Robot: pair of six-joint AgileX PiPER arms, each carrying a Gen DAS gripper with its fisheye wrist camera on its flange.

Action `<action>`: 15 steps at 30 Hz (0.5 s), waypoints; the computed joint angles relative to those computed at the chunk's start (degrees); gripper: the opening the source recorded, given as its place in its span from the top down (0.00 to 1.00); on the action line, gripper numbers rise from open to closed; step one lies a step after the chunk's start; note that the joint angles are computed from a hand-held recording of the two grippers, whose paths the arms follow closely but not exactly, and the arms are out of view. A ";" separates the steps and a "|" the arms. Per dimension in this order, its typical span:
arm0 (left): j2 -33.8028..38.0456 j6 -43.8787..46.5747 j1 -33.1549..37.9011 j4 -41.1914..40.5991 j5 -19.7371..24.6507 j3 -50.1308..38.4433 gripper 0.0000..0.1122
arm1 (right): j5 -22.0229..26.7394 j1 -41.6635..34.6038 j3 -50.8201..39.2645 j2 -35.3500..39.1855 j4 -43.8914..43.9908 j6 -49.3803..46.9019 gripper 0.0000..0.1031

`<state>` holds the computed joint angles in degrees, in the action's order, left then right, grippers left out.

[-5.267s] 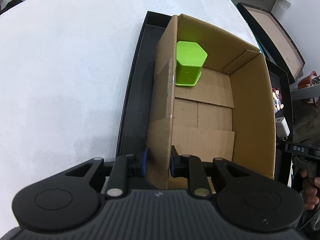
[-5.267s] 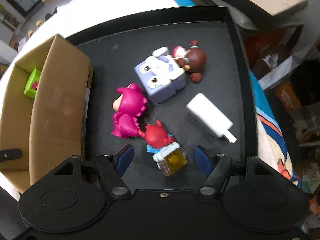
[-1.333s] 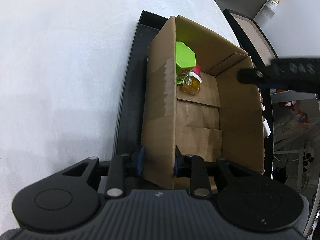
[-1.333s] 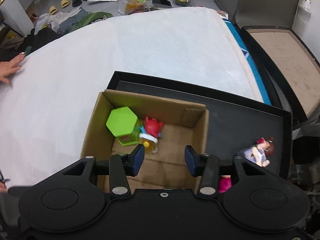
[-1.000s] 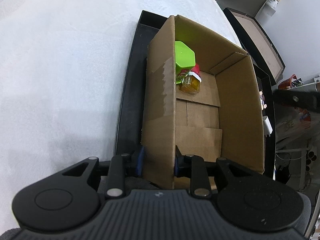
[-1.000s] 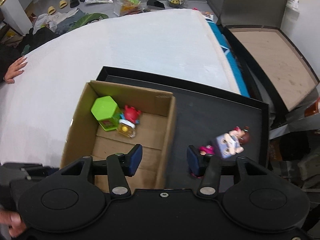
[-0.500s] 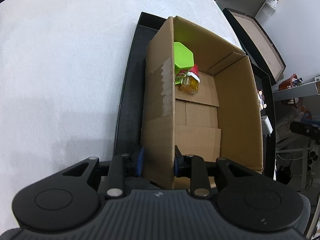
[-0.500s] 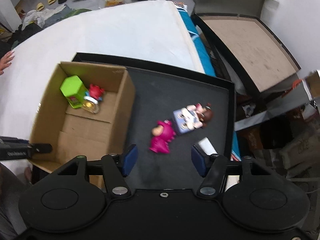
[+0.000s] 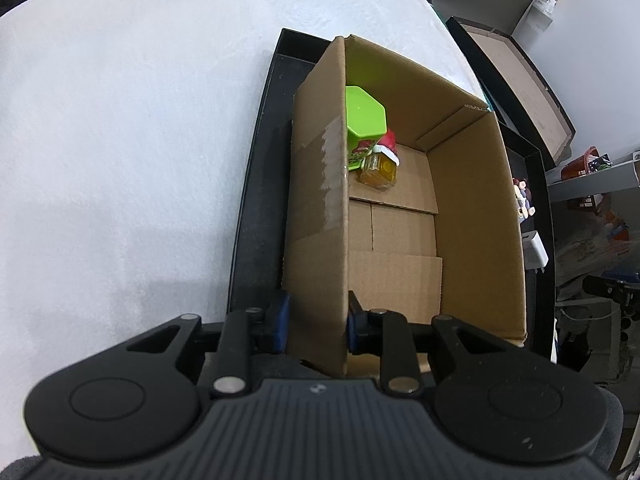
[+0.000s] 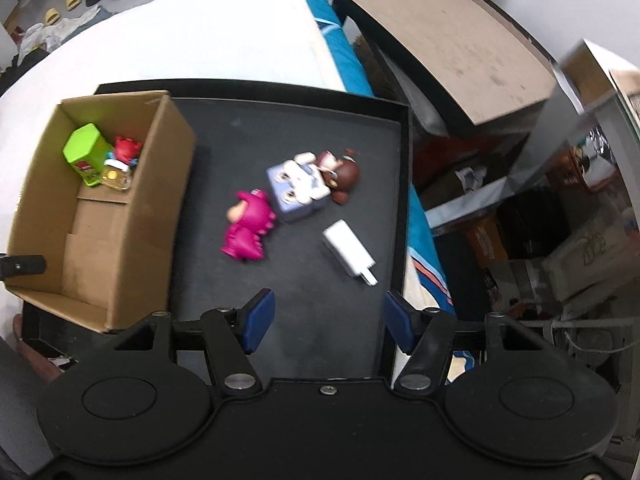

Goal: Organize rigid objects
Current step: 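Move the right gripper to the white charger and grasp it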

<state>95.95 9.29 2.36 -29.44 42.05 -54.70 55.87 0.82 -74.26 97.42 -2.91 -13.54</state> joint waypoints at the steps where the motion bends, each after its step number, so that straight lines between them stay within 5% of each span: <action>1: 0.00 -0.25 -0.09 0.23 -0.02 -0.06 0.77 | 0.07 -0.87 -0.01 0.30 0.47 -0.60 0.42; 15: 0.41 -2.29 -0.91 1.62 -0.35 -0.43 0.77 | 0.93 -3.03 -6.30 9.02 -0.10 -5.56 0.51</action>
